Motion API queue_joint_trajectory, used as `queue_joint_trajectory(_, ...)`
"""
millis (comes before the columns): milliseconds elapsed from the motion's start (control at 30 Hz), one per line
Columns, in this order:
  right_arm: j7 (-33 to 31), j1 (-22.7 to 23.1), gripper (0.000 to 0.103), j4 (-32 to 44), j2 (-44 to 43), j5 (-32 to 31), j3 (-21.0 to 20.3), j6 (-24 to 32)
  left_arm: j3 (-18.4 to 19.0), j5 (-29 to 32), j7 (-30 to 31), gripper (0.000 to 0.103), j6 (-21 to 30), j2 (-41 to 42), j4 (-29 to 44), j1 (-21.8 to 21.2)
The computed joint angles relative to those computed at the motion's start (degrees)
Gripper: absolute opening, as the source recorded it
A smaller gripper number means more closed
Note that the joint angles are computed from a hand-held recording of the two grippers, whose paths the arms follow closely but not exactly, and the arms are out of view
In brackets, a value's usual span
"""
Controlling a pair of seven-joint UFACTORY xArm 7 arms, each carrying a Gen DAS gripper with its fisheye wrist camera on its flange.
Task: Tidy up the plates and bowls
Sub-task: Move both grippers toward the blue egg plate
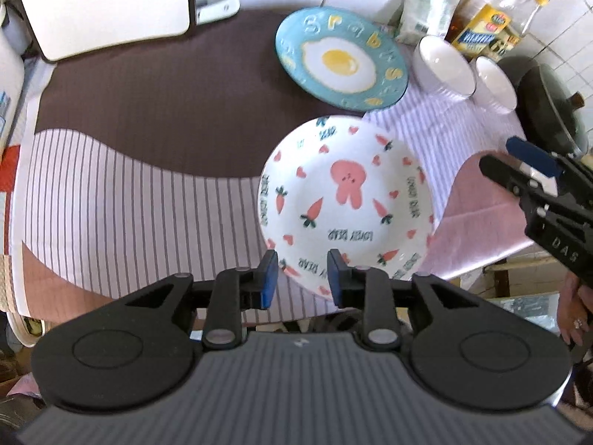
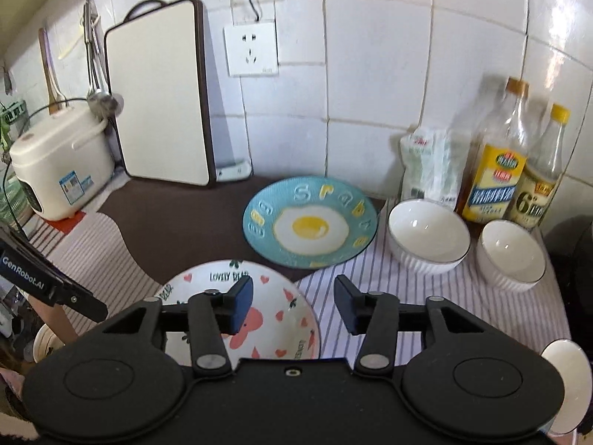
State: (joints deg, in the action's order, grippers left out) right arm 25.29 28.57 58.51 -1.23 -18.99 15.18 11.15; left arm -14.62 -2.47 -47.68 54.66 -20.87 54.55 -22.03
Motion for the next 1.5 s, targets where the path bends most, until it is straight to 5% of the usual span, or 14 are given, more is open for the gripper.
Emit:
queue_joint_trajectory(367, -10.06, -1.47, 0.073, 0.17, -0.23, 8.51, -1.48, -4.23, 0.54, 3.55, 0.65, 0.045, 1.69, 5.86, 8.96, 1.46)
queue_joint_trajectory(633, -28.47, -3.28, 0.075, 3.31, 6.15, 28.70, 0.69, -9.73, 2.23, 8.38, 1.14, 0.057, -1.49, 13.03, 14.60, 3.20)
queue_joint_trajectory(667, -29.65, -4.17, 0.077, 3.45, 7.34, 30.37, 1.75, -11.53, 2.44, 9.34, 1.28, 0.060, -2.36, 13.93, 15.08, 3.35)
queue_joint_trajectory(800, -38.59, -17.75, 0.087, 5.32, 14.04, 40.04, 17.58, -17.11, 3.67, 12.97, 1.10, 0.068, -6.94, 18.07, 16.66, 4.02)
queue_joint_trajectory(1000, -32.86, -15.99, 0.087, 10.15, 22.64, 36.71, 15.16, -17.26, 5.75, 17.25, -1.53, 0.073, -13.14, 24.59, 18.46, 4.12)
queue_joint_trajectory(1200, -28.22, -16.58, 0.087, 16.86, 30.19, 33.36, 15.72, -12.50, 7.65, 13.25, -0.74, 0.076, -17.58, 29.86, 19.66, 4.41)
queue_joint_trajectory(1267, -26.63, -15.67, 0.087, 19.46, 32.17, 33.05, 14.91, -10.40, 7.91, 11.35, 0.68, 0.076, -17.43, 31.23, 20.30, 4.74)
queue_joint_trajectory(1333, -24.04, -10.66, 0.087, 22.30, 33.00, 31.39, 9.27, -7.53, 8.16, 9.96, 2.70, 0.076, -16.35, 32.96, 21.74, 5.03)
queue_joint_trajectory(1500, -23.13, -8.47, 0.087, 27.85, 36.56, 31.06, 7.51, -4.04, 9.18, 8.41, 3.98, 0.076, -14.60, 36.66, 24.46, 5.34)
